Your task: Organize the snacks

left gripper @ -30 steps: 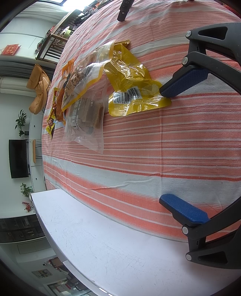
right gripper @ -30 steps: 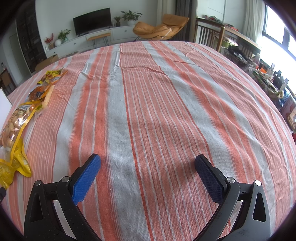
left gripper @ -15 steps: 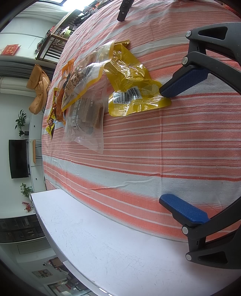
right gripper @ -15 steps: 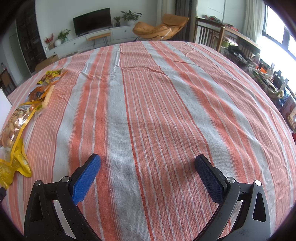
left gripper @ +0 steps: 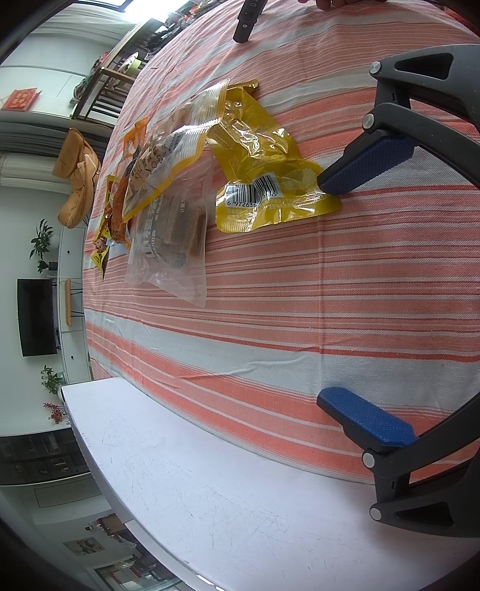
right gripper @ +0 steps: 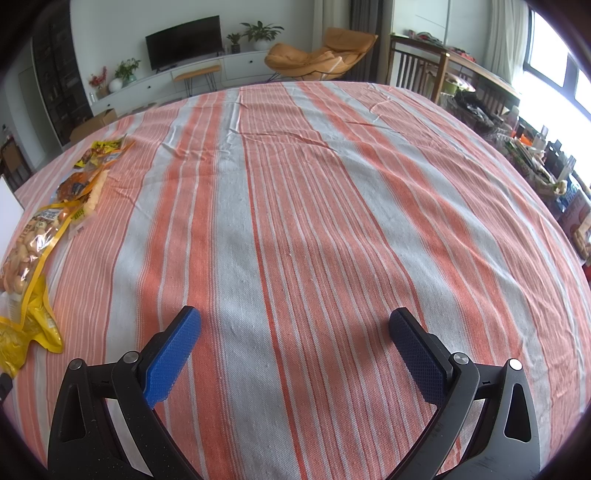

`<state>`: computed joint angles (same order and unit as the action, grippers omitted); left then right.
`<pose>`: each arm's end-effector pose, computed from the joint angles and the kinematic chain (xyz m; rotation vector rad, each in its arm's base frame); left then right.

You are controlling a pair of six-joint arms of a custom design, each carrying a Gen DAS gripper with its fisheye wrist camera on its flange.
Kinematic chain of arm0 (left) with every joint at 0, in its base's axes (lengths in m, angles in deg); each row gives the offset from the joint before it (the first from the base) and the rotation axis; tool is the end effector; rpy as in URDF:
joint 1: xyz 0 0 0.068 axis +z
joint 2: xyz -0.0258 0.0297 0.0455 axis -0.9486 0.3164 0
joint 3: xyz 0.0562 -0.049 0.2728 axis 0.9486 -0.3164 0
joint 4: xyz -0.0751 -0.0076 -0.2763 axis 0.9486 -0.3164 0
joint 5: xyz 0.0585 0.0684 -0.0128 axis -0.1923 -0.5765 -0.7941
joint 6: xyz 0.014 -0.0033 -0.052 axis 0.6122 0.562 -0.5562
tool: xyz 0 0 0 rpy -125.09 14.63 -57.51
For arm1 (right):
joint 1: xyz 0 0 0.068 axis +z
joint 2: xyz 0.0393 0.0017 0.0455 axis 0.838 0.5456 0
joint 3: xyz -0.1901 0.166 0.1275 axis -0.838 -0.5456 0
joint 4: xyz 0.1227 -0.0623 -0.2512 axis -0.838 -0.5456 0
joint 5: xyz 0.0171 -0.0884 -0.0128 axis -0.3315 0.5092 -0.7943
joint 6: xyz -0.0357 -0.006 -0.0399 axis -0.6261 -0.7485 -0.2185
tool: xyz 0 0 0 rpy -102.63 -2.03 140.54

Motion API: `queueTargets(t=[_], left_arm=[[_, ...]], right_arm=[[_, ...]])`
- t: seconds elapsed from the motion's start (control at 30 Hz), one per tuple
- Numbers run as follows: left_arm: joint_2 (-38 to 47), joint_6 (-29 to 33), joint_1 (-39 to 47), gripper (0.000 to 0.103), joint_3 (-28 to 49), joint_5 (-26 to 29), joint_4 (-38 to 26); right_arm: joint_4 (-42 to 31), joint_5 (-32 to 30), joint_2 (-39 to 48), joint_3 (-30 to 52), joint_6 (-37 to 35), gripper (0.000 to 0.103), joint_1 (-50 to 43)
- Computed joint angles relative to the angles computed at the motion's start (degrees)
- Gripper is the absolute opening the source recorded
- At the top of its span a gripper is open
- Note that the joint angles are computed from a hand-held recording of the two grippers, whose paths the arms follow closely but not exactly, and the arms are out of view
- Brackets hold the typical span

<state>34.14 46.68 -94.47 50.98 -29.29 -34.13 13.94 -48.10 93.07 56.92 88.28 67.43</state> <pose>0.2436 -0.0992 -0.0074 0.2782 2.5067 -0.0998 0.1622 0.0172 -0.0165 0.5865 2.4495 -0.1852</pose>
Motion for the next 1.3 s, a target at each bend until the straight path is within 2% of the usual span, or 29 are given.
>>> queueTargets(t=[0.37,0.43,0.53,0.67,0.8,0.9,1.0,1.07,1.1,1.2,1.23,1.27,1.3], left_arm=[[-0.09,0.02,-0.01,0.103,-0.07,0.03,-0.04],[-1.01,2.13,0.46,0.103,-0.09,1.58,-1.73],[-5.47,6.14,3.33,0.103,0.72,6.37,-12.43],[-14.96,9.81,14.91,0.103,-5.94,23.47,-14.95],[-20.59,11.0,19.49,0.101,-4.4,30.24,-22.15],[-21.35,10.9,14.73,0.101,-1.69,28.25,-23.79],[-17.72,12.8,6.0,0.101,3.08,22.03,-23.21],[-11.72,14.31,0.18,0.098,8.78,16.68,-23.98],[-8.53,15.08,-2.17,0.092,11.79,14.41,-24.89],[-1.69,15.06,-6.24,0.088,18.01,8.22,-26.85],[-0.88,14.67,-6.2,0.083,18.58,8.9,-26.59],[-1.55,13.44,-5.68,0.073,17.5,9.92,-24.88],[-2.61,12.55,-4.6,0.067,16.37,12.07,-24.45]], right_arm=[[0.1,0.07,0.07,-0.07,0.06,0.103,0.06],[0.2,-0.06,0.21,0.05,-0.14,0.103,-0.17],[0.18,0.06,0.18,-0.04,0.0,0.103,0.01],[-0.04,0.11,0.17,0.11,-0.04,0.103,-0.1],[-0.33,0.34,-0.01,0.07,0.24,0.103,0.19],[-0.25,0.28,0.0,0.02,0.22,0.103,0.13],[-0.25,0.22,0.01,0.06,0.1,0.103,0.01],[-0.22,0.23,0.0,0.01,0.13,0.103,0.03],[-0.23,0.2,0.01,0.05,0.08,0.103,-0.03],[-0.21,0.23,0.0,0.0,0.11,0.103,0.0],[-0.23,0.17,0.03,0.09,0.0,0.103,-0.11],[-0.23,0.17,0.03,0.09,0.0,0.103,-0.11],[-0.23,0.14,0.03,0.1,-0.05,0.103,-0.17]])
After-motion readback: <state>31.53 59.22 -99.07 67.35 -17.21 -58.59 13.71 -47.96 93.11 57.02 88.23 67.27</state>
